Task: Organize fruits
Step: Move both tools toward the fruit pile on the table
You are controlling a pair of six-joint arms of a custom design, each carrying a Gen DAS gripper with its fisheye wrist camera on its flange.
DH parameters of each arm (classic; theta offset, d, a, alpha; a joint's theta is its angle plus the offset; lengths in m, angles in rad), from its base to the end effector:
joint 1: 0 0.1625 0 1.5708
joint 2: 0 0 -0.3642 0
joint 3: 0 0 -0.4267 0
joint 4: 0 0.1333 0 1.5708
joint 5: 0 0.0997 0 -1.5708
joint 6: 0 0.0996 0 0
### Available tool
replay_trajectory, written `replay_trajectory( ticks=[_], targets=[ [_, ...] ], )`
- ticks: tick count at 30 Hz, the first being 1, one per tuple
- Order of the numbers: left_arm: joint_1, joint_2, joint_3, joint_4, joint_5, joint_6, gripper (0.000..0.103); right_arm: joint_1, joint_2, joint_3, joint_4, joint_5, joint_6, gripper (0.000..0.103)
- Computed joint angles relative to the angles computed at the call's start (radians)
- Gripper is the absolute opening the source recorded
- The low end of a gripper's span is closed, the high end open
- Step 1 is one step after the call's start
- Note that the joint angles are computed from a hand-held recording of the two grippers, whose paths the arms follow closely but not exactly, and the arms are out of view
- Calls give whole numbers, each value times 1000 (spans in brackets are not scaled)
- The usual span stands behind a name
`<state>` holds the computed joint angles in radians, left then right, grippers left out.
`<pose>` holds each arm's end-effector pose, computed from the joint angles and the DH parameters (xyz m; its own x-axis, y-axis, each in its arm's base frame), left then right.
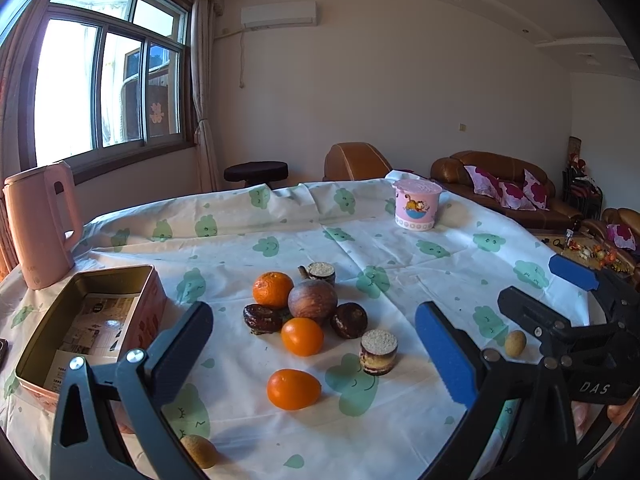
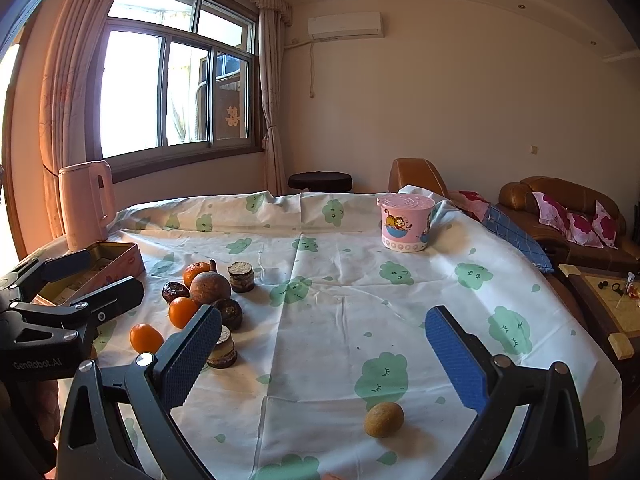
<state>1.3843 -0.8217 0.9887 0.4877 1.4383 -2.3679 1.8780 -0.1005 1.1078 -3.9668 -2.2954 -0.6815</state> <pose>0.0167 -0.7016 0.2191 -0.6318 0.4759 -0.6118 0.7750 0.3716 -0.5112 0.2703 -0.6294 -0.0771 -0.6729 0.1980 0.7128 -0.6163 0.3829 -0.6882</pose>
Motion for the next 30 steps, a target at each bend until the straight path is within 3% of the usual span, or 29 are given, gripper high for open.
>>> replay_trajectory(
  ticks=[30],
  targets=[
    [10, 8, -22, 17, -4, -13, 103, 2, 20, -18, 33, 6, 9, 102]
  ],
)
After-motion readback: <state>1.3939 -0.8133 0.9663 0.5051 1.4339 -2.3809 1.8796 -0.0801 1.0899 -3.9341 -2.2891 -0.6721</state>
